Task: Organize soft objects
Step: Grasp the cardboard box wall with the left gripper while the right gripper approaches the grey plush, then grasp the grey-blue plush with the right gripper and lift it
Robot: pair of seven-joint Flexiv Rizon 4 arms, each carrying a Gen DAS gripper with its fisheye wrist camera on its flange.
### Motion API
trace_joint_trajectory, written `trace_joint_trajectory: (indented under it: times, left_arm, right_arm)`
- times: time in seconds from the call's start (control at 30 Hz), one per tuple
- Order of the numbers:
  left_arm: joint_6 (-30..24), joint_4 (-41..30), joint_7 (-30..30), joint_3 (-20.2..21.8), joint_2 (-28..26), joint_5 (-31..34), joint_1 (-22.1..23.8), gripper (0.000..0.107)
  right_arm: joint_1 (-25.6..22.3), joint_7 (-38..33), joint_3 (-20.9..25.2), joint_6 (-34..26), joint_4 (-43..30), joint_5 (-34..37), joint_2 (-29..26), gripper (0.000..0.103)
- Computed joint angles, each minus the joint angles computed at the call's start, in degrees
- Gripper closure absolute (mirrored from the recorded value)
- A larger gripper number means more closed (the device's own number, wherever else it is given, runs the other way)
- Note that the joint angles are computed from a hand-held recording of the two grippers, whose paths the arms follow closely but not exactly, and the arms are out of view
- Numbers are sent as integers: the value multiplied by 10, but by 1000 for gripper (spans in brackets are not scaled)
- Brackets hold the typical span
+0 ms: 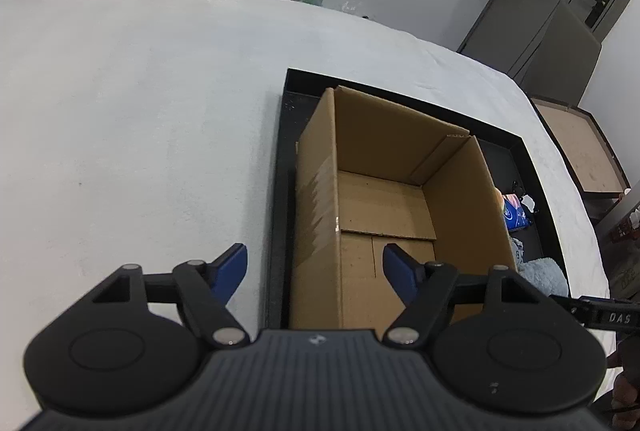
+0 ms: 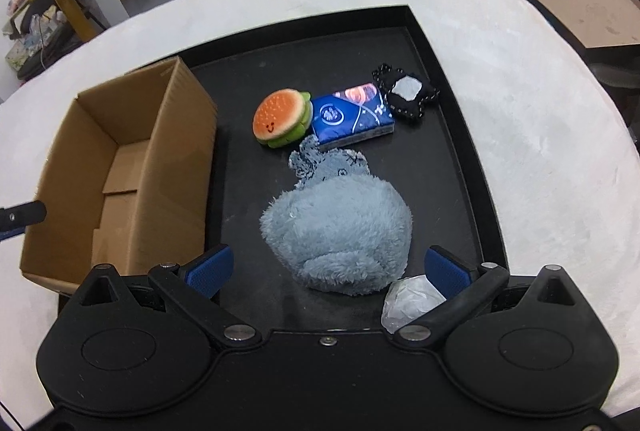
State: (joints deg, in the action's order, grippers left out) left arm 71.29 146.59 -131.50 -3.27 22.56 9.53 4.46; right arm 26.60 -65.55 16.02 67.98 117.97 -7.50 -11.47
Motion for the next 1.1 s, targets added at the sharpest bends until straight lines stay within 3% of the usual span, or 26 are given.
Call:
trace_joint_trajectory:
  times: [0.27, 0.4, 0.6, 0.87, 1.1]
  left_arm:
    - [17, -19, -3, -4, -53, 3, 0, 44]
    - [19, -28, -9, 0, -70, 3, -7, 54]
    - [-12, -46, -53, -9, -77, 32, -3, 77]
    - [-56, -65, -100, -6, -73, 67, -8, 89]
    - [-59, -63, -109, 0, -67, 67, -14, 89]
  right_arm:
    - [3, -7, 2, -11, -19, 4, -32, 0]
    - [5, -13, 2, -20, -30, 4, -45, 0]
    - [18, 2, -13, -27, -39, -26, -63, 0]
    - [16, 10, -13, -14, -35, -39, -77, 0]
    - [-1, -4, 2, 23, -28, -16, -73, 25]
